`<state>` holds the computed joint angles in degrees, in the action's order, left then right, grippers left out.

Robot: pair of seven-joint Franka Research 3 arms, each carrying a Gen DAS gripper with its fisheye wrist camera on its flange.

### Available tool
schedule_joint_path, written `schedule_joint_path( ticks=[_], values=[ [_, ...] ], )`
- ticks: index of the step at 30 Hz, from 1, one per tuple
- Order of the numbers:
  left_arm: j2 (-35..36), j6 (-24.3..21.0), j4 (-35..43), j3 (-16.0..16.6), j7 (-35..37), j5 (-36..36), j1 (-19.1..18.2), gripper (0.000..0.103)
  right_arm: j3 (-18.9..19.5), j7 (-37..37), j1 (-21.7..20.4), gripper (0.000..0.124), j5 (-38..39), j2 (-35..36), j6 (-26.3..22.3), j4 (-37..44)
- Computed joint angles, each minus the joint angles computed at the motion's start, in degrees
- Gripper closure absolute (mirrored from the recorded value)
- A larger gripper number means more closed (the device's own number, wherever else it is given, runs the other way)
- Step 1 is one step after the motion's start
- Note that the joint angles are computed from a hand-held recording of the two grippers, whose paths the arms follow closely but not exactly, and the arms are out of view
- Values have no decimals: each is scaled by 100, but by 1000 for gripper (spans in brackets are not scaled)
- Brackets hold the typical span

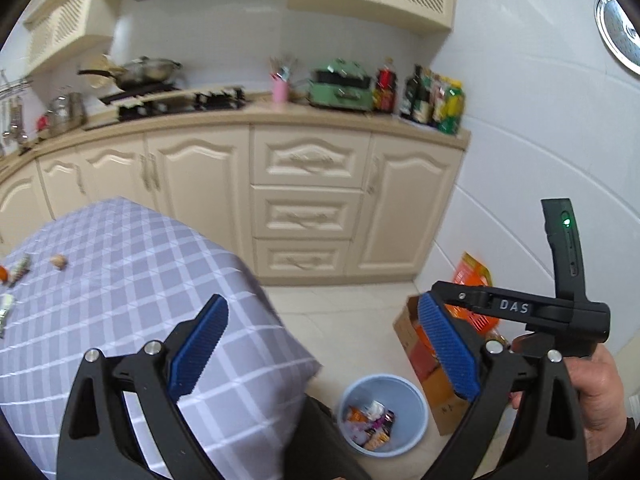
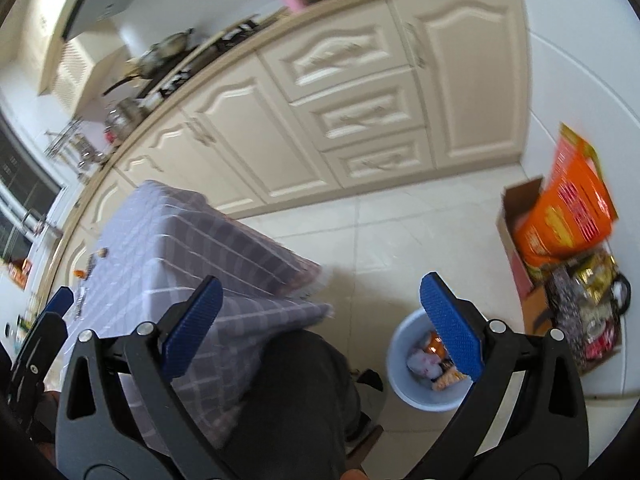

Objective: Collect trash
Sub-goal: 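Move both tools back over the table toward the remaining items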

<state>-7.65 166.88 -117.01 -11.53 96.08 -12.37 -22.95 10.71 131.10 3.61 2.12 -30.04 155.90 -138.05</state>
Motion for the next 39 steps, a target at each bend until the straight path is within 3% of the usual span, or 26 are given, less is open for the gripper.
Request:
schedule_joint_path(
  ticks=[10,18,28,33,39],
  values=[
    [-606,266,-396,360,-540,630,495,9,253,-153,387,27,-393,1134,142,1495],
    [-952,400,-707,740,-878,1086,944,9,210,-227,1056,27,-890,2371,29,3005],
    [-790,274,-741,1098,-1210,1331,1663,9,-137,-729,2073,27,-964,4205,-620,5147],
    [-394,28,-453,1319,-816,1020,1778,9,-388,-1014,2456,27,-776,4993,-1069,6173],
    [244,-415,183,1132,-431,1001,2172,9,-722,-1421,2815,27,-622,6178,-1987,8002]
  ],
)
